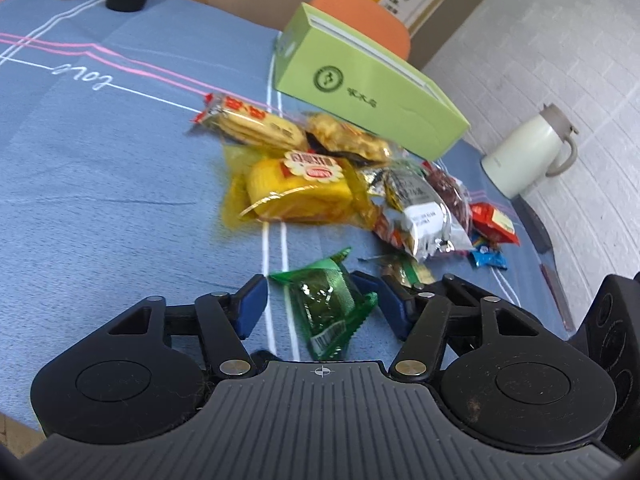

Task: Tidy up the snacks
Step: 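Grasp the green-wrapped snack with the left gripper and release it in the box, then return the left tool to the green-striped biscuit pack and close on it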

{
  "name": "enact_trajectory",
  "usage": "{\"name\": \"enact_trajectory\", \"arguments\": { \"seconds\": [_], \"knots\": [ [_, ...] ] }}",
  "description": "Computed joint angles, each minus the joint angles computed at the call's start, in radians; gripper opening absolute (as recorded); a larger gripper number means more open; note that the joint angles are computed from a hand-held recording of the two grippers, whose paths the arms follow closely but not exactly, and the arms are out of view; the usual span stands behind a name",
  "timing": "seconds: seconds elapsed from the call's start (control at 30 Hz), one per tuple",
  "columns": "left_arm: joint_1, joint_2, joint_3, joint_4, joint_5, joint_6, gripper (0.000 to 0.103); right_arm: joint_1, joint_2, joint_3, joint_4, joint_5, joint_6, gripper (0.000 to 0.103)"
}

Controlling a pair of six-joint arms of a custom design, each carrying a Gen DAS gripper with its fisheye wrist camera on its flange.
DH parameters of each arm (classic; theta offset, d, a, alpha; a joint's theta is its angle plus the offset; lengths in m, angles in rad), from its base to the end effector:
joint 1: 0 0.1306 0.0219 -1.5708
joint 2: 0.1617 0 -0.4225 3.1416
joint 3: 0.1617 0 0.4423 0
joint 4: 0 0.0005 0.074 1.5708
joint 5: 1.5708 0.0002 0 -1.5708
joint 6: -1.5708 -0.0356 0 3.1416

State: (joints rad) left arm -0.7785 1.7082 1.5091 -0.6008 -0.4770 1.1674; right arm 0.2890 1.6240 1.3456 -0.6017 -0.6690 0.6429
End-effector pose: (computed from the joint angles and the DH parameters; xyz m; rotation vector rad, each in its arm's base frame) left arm 0.4763 -0.4476 0.3710 -0.6647 2.2052 -0.4550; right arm 0.5709 0.1923 0.3431 -1.2797 1.9100 0.6360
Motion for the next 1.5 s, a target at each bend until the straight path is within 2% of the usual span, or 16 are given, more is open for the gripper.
{"name": "enact_trajectory", "arguments": {
  "seconds": [0.03,0.1,0.2,0.37,0.5,0.57,0.73,0.9,1.03,1.13,1.17,1.2,1.27,1.37,1.43,1.5],
  "knots": [
    [0.000,0.008,0.008,-0.005,0.006,-0.011,0.024,-0.003,-0.001,-0.004,0.011,-0.010,-0.006,0.057],
    [-0.004,0.016,0.017,-0.010,-0.005,-0.017,0.014,-0.008,0.002,0.009,-0.018,-0.020,-0.010,0.051],
    [-0.012,0.006,0.026,-0.010,-0.023,-0.019,0.010,-0.019,-0.013,0.022,-0.028,-0.054,-0.002,0.051],
    [-0.016,-0.001,0.098,-0.019,-0.126,-0.121,0.009,-0.031,-0.018,0.073,0.050,-0.121,-0.043,0.053],
    [0.047,0.047,0.212,-0.007,-0.119,-0.246,0.007,-0.022,0.055,0.188,0.142,-0.081,-0.087,0.054],
    [0.092,0.085,0.279,-0.007,-0.077,-0.281,0.006,-0.016,0.121,0.285,0.138,-0.052,-0.112,0.054],
    [0.208,0.229,0.503,-0.071,0.038,-0.344,0.006,-0.003,0.356,0.662,-0.045,-0.003,-0.126,0.054],
    [0.279,0.386,0.751,-0.206,0.088,-0.355,0.005,0.015,0.586,1.042,-0.245,0.034,-0.113,0.054],
    [0.308,0.448,0.846,-0.255,0.109,-0.363,0.006,0.016,0.725,1.278,-0.352,0.032,-0.124,0.058],
    [0.315,0.467,0.882,-0.281,0.072,-0.377,0.009,0.009,0.707,1.244,-0.298,0.030,-0.153,0.066],
    [0.313,0.457,0.870,-0.275,0.053,-0.378,0.016,0.005,0.700,1.233,-0.277,0.024,-0.165,0.068],
    [0.309,0.432,0.831,-0.248,0.036,-0.370,0.021,0.000,0.676,1.196,-0.244,0.016,-0.175,0.069],
    [0.301,0.371,0.735,-0.170,0.019,-0.361,0.022,-0.012,0.621,1.111,-0.161,0.000,-0.198,0.074],
    [0.272,0.283,0.611,-0.077,-0.032,-0.362,0.031,-0.038,0.506,0.929,-0.011,-0.041,-0.230,0.093],
    [0.243,0.228,0.527,-0.035,-0.070,-0.369,0.038,-0.058,0.416,0.783,0.079,-0.073,-0.242,0.100],
    [0.209,0.174,0.435,0.012,-0.092,-0.369,0.043,-0.078,0.333,0.648,0.120,-0.108,-0.219,0.101]
  ]
}}
